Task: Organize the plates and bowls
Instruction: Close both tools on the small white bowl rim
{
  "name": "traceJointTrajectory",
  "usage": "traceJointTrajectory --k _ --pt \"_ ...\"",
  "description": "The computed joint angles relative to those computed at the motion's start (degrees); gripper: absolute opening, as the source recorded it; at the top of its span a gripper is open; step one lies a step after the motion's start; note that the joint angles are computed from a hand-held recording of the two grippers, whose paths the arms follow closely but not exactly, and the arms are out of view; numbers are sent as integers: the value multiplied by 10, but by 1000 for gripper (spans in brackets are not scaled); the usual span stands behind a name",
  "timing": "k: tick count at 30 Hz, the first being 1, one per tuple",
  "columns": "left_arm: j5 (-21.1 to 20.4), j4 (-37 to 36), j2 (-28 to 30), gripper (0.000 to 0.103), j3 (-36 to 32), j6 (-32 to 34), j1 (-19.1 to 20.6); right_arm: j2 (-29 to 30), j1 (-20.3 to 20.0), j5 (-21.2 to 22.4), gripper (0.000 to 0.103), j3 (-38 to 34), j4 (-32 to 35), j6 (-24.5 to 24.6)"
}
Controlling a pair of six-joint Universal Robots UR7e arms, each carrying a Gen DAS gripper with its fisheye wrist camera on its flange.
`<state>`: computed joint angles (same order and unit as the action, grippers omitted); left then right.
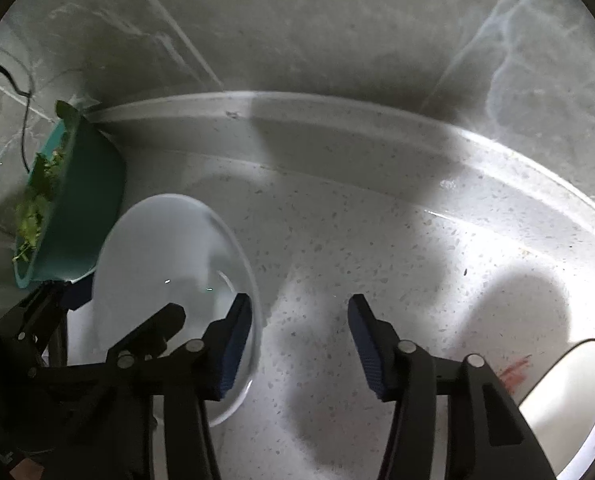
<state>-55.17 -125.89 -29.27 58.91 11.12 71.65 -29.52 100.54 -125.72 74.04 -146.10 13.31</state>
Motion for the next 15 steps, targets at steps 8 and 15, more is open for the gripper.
traceJointTrajectory --k 8,15 --pt "-34 27 20 27 -40 7 6 11 -5 35 25 -15 4 -30" --pt "-37 35 26 20 -49 19 5 10 -3 51 12 -8 -13 -44"
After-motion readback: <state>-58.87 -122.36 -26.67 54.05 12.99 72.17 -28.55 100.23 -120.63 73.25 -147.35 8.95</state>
